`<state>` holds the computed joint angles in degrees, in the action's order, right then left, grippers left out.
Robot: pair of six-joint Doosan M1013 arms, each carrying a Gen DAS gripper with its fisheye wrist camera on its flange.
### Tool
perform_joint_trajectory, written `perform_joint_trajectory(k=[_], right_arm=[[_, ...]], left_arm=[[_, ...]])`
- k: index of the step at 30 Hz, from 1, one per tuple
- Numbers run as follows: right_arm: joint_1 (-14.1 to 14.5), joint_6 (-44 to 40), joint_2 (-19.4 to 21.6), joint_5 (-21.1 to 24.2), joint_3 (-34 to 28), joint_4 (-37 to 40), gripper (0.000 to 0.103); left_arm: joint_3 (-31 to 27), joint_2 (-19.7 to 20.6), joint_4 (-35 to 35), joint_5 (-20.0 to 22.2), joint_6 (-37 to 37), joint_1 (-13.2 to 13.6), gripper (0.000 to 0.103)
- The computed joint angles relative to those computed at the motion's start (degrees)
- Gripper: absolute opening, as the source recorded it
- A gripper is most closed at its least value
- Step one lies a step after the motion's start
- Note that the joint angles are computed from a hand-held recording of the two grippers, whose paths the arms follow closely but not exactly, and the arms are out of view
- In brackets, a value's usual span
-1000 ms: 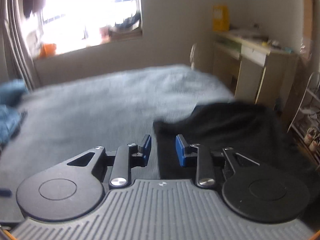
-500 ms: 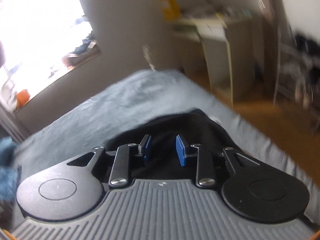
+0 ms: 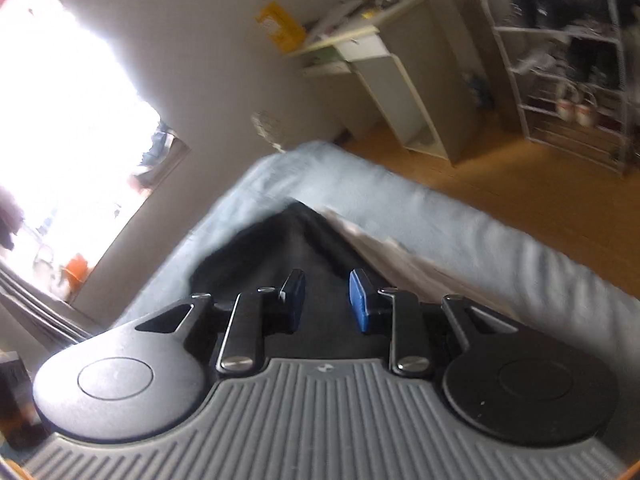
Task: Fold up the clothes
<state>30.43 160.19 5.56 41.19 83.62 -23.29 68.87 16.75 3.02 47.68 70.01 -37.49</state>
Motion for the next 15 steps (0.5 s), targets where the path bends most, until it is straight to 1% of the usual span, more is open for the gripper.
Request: perform_joint_trajectory(k=[2, 3, 4, 5, 7, 8, 10, 11, 12, 13, 15], right_arm=[[1.2, 4.2, -0.6, 8.9, 1.4, -5.4, 0.024], [2.0, 6.9, -0.9, 14.1, 1.6, -8.6, 0.026], [2.6, 9.1, -1.4, 17.7, 2.5, -11.3, 0.026], [3.6, 12.3, -2.4, 18.4, 3.4, -14.0, 0.026], [5.9, 15.3, -4.2, 13.9, 5.4, -19.4, 0.026], [7.0, 14.3, -4.5, 11.3, 5.7, -21.1, 0.025], [8.4, 10.4, -4.4, 5.4, 6.1, -21.2, 0.025], [8.6, 8.5, -4.3, 4.3, 6.4, -19.8, 0.025], [9.3, 8.1, -3.9, 5.0, 6.2, -19.2, 0.025], [9.4, 10.7, -3.5, 8.8, 6.0, -18.6, 0.025], [10.1, 16.9, -2.2, 18.5, 4.8, -17.5, 0.026]], left_arm=[[0.1, 0.9, 1.0, 0.7, -1.0, 0.1, 0.103], [0.3, 1.0, 0.8, 0.7, -1.3, 0.4, 0.103], [0.6, 0.9, -0.1, 0.4, -1.4, 0.8, 0.103], [0.9, 0.7, -0.8, 0.3, -1.6, 1.1, 0.103], [0.9, 0.2, -0.4, 0.7, -2.2, 1.2, 0.103], [0.9, 0.0, 0.0, 1.1, -2.4, 1.3, 0.103], [0.8, -0.6, 0.7, 2.4, -2.2, 1.2, 0.103], [0.7, -1.0, 1.0, 3.2, -1.9, 1.1, 0.103], [0.5, -1.4, 1.4, 4.0, -1.6, 1.1, 0.103], [0.6, -1.9, 1.8, 4.6, -1.4, 1.0, 0.103], [1.4, -3.7, 2.6, 5.2, -1.2, 1.0, 0.103]])
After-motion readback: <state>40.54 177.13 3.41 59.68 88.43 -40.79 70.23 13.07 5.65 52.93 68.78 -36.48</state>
